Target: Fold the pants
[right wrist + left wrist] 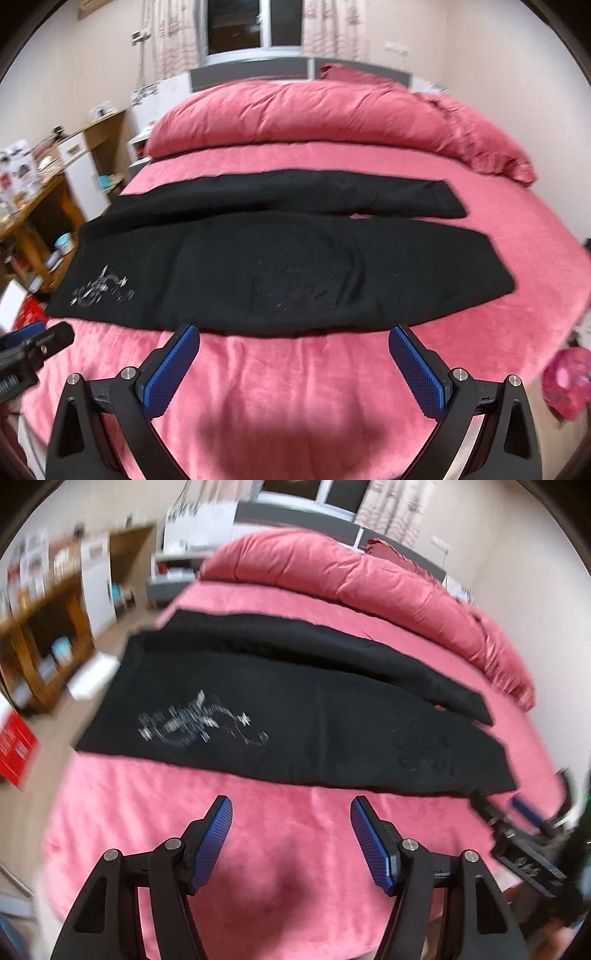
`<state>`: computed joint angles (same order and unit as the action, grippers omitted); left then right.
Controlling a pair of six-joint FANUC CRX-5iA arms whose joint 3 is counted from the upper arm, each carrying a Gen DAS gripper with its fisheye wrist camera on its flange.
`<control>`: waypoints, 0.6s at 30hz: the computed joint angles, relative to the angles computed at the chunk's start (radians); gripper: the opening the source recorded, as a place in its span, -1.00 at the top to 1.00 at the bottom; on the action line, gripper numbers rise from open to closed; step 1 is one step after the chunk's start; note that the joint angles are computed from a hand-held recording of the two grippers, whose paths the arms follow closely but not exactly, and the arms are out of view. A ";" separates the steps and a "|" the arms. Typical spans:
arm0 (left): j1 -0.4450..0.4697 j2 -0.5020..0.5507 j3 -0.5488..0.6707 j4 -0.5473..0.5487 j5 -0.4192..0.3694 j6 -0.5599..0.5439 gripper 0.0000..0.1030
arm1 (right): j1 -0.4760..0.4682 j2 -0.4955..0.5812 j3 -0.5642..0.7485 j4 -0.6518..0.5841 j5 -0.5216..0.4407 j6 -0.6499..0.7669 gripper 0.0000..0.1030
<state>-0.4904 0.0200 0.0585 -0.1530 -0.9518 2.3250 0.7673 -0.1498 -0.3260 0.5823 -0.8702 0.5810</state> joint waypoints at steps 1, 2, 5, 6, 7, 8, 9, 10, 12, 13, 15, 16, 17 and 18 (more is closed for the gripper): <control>0.037 -0.019 -0.058 0.078 0.057 -0.032 -0.32 | -0.016 0.018 0.024 -0.048 -0.029 0.028 -0.99; 0.067 -0.029 -0.097 0.139 0.084 -0.052 -0.32 | -0.032 0.029 0.038 -0.083 -0.042 0.051 -0.99; 0.135 -0.041 -0.171 0.226 0.095 -0.051 -0.30 | -0.082 0.046 0.053 -0.143 -0.060 0.095 -0.99; 0.148 -0.042 -0.179 0.228 0.084 -0.038 -0.27 | -0.099 0.048 0.053 -0.153 -0.058 0.104 -1.00; 0.171 -0.041 -0.190 0.235 0.065 -0.026 -0.27 | -0.125 0.049 0.056 -0.183 -0.049 0.126 -0.99; 0.190 -0.043 -0.205 0.250 0.060 -0.027 -0.25 | -0.147 0.052 0.063 -0.214 -0.042 0.147 -1.00; 0.204 -0.049 -0.220 0.260 0.066 -0.028 -0.14 | -0.172 0.053 0.069 -0.249 -0.036 0.166 -0.99; 0.222 -0.061 -0.245 0.272 0.083 -0.024 0.04 | -0.198 0.048 0.063 -0.272 -0.018 0.171 -0.99; 0.250 -0.089 -0.290 0.274 0.121 -0.014 0.14 | -0.247 0.038 0.053 -0.323 0.020 0.184 -0.98; 0.260 -0.105 -0.312 0.258 0.139 -0.003 0.14 | -0.289 0.034 0.054 -0.381 0.044 0.202 -0.96; 0.264 -0.126 -0.323 0.187 0.158 0.053 0.14 | -0.351 0.028 0.058 -0.483 0.088 0.247 -0.84; 0.264 -0.137 -0.330 0.146 0.170 0.086 0.14 | -0.393 0.025 0.060 -0.549 0.115 0.275 -0.75; 0.263 -0.150 -0.340 0.105 0.191 0.119 0.14 | -0.420 0.023 0.059 -0.587 0.130 0.284 -0.71; 0.262 -0.159 -0.348 0.081 0.208 0.140 0.14 | -0.458 0.024 0.058 -0.633 0.150 0.289 -0.64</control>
